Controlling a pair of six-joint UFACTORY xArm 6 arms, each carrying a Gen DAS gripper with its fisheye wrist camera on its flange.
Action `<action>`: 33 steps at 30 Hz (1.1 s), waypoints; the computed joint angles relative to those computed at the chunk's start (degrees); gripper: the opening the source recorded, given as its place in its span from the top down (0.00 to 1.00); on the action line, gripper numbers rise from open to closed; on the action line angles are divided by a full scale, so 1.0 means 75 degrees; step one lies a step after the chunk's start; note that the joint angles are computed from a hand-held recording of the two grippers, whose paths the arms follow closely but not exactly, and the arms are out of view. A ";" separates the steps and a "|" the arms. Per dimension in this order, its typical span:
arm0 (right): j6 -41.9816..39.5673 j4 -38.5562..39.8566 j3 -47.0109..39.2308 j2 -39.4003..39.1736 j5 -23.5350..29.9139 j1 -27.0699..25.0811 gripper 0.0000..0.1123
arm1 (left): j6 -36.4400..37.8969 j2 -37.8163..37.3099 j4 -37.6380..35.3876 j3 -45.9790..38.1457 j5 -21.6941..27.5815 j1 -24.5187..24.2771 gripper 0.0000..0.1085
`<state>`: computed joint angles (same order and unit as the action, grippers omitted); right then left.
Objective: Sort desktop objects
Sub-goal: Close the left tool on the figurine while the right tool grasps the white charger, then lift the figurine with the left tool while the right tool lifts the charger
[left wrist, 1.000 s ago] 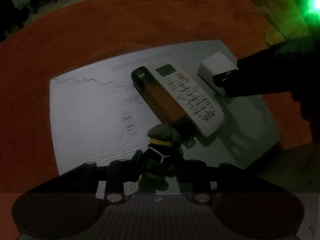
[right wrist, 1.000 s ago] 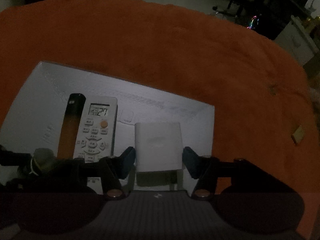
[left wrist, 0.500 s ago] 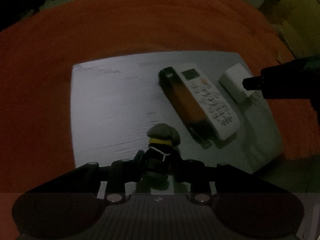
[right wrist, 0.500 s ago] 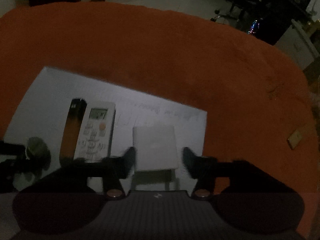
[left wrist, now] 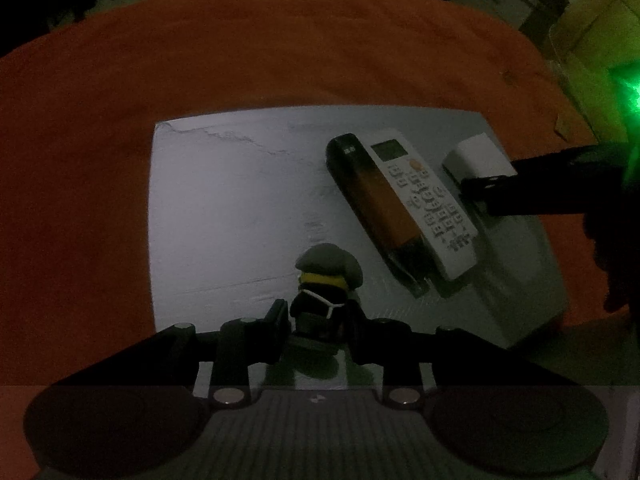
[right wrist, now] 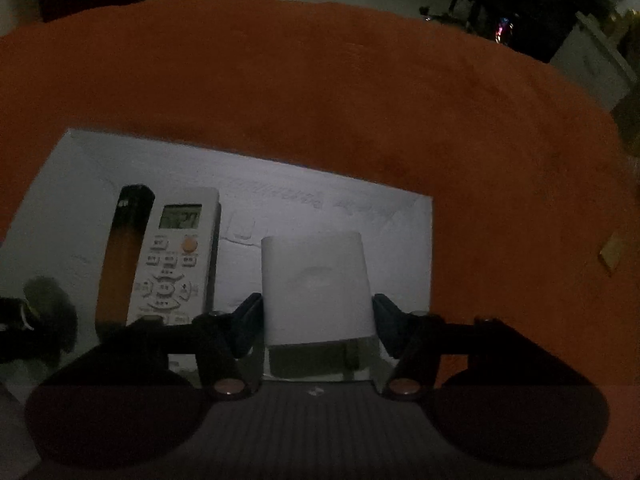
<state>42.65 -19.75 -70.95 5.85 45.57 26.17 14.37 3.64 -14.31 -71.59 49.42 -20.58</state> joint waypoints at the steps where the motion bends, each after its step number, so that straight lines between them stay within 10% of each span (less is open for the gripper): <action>1: 0.0075 0.0116 0.0009 -0.0051 0.0069 -0.0032 0.46 | 0.0013 -0.0031 -0.0039 0.0034 -0.0020 0.0018 0.77; 9: -0.0091 0.0805 0.0067 -0.0596 0.1380 -0.0124 0.46 | 0.0086 -0.0264 -0.0233 0.0216 0.0046 0.0356 0.79; 29: -0.0255 0.0611 -0.0222 -0.0405 0.2024 0.0104 0.32 | -0.0148 -0.0206 -0.0036 0.0209 -0.0051 0.0395 0.79; 33: -0.0294 0.0455 -0.0021 -0.0412 0.1604 0.0102 0.46 | -0.0174 -0.0207 0.0019 0.0192 -0.0014 0.0383 0.79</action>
<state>40.45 -16.34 -71.10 2.76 57.59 26.93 13.06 2.09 -14.17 -70.15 49.32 -17.70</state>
